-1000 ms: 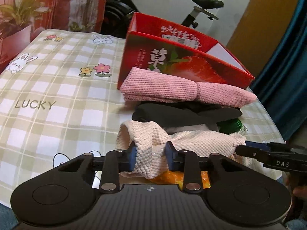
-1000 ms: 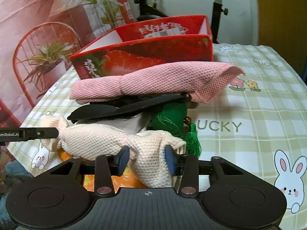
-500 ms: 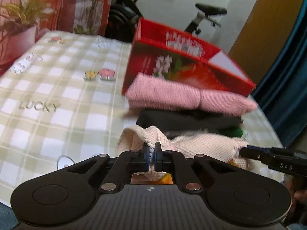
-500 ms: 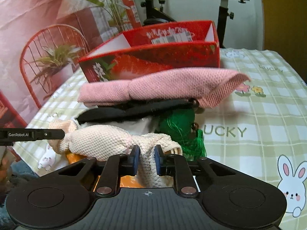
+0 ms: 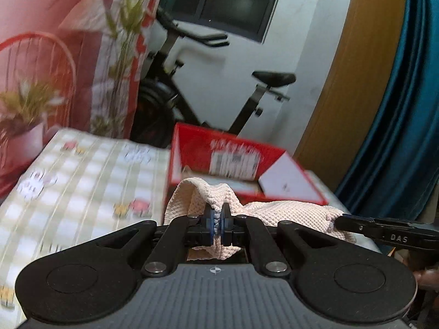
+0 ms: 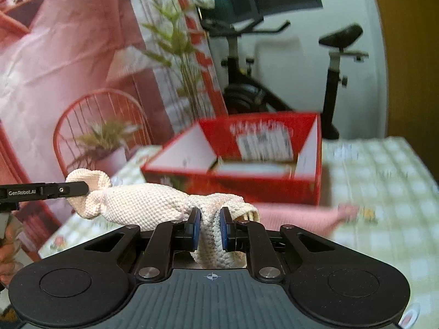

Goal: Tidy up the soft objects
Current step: 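Carry the cream towel with both grippers into the red box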

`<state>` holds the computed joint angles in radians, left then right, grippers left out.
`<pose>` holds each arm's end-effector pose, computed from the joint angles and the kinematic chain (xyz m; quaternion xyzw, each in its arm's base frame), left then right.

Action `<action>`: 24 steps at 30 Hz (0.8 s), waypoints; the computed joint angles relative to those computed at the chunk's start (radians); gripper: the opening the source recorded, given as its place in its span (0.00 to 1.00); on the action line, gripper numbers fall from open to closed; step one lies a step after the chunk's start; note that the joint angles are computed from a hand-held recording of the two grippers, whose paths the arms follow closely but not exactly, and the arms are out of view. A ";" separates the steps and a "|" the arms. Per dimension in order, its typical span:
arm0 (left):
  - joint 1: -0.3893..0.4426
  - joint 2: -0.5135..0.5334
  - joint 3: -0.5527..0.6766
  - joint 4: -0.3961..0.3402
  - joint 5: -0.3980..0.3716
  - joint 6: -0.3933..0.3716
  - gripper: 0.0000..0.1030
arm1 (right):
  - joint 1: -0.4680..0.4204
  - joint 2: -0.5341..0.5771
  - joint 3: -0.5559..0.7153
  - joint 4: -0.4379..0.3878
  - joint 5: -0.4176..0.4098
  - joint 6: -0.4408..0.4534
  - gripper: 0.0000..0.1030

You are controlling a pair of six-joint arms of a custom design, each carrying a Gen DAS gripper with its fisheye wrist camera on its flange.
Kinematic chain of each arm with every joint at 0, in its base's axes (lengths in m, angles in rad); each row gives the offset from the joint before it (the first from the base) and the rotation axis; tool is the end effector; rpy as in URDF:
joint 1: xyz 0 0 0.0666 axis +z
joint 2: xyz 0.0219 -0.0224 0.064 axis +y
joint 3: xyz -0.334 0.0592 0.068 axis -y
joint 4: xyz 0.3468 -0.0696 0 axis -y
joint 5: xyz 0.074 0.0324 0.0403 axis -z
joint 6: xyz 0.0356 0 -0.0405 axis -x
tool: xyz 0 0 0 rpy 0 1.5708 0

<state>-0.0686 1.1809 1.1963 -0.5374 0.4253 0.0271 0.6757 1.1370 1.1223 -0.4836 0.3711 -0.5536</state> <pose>0.3948 -0.0422 0.4175 0.1232 0.8438 -0.2059 0.4801 0.3080 0.2298 0.4057 0.0425 0.8491 0.1600 0.5017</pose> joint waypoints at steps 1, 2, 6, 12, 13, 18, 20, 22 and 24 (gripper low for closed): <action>-0.008 0.021 0.029 -0.001 0.002 0.002 0.05 | -0.019 0.007 0.019 -0.003 -0.004 0.027 0.13; -0.017 0.048 0.065 -0.007 0.000 -0.002 0.05 | -0.038 0.016 0.041 -0.006 -0.007 0.055 0.13; -0.060 0.163 0.201 -0.038 -0.029 -0.023 0.05 | -0.123 0.082 0.142 -0.044 -0.045 0.131 0.13; -0.113 0.360 0.422 -0.163 -0.093 -0.058 0.05 | -0.201 0.235 0.311 -0.145 -0.092 0.216 0.13; -0.117 0.392 0.456 -0.188 -0.094 -0.057 0.05 | -0.212 0.259 0.334 -0.161 -0.104 0.226 0.13; -0.123 0.521 0.589 -0.294 -0.071 -0.062 0.05 | -0.249 0.361 0.426 -0.231 -0.169 0.253 0.09; -0.126 0.566 0.637 -0.338 -0.068 -0.065 0.05 | -0.261 0.401 0.463 -0.259 -0.210 0.271 0.02; -0.127 0.604 0.676 -0.382 -0.057 -0.070 0.05 | -0.266 0.441 0.504 -0.295 -0.241 0.282 0.02; -0.134 0.634 0.707 -0.414 -0.080 -0.073 0.05 | -0.273 0.477 0.538 -0.325 -0.264 0.278 0.02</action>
<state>-0.2026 1.8146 1.9036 -0.9516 0.3454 -0.0460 0.4028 1.6143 1.6603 -0.8091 0.1071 -0.2754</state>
